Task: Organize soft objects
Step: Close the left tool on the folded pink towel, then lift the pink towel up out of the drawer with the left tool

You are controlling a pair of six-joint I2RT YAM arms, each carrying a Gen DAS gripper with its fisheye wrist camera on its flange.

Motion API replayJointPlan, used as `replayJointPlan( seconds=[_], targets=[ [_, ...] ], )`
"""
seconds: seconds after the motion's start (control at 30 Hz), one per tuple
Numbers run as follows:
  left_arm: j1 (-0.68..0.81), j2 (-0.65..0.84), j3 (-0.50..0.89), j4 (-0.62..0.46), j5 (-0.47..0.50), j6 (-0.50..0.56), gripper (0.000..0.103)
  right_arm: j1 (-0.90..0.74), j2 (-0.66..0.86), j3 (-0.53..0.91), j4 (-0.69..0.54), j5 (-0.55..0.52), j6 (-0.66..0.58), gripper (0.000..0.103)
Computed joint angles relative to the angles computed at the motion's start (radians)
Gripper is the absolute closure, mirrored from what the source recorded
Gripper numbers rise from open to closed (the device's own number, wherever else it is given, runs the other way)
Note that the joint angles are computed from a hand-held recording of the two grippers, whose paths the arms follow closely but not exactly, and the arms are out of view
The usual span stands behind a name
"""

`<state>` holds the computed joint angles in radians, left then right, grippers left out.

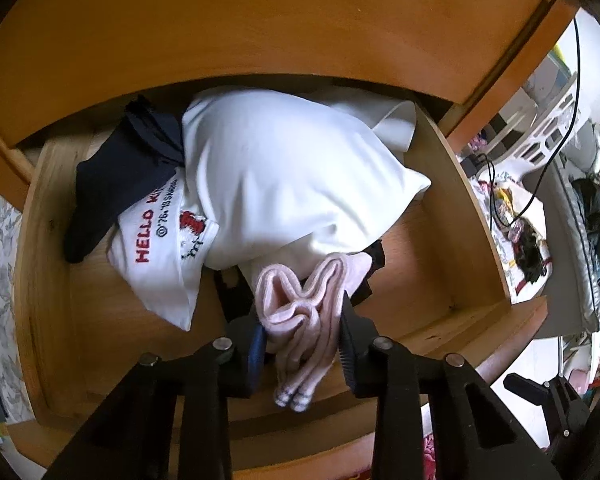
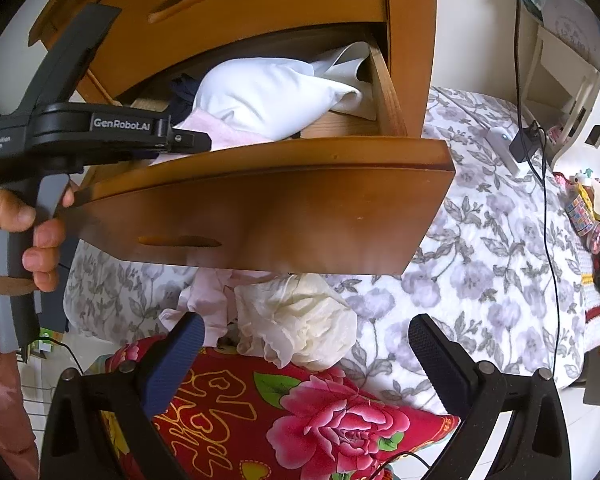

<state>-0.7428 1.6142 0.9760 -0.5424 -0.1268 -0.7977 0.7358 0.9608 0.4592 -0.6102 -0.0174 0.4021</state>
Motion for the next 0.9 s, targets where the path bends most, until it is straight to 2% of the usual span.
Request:
replayJointPlan(
  seconds=[0.27, 0.43, 0.9],
  targets=[
    [-0.031, -0.162, -0.098, -0.005, -0.071, -0.076, 0.075, 0.019, -0.028, 0.01, -0.035, 0.017, 0.017, 0.0],
    [-0.05, -0.304, -0.143, -0.061, -0.134, -0.126, 0.075, 0.051, -0.041, 0.022, -0.056, 0.035, 0.033, 0.0],
    [-0.201, -0.535, -0.093, -0.264, -0.379, -0.275, 0.075, 0.179, -0.094, 0.068, -0.145, 0.121, 0.117, 0.0]
  ],
)
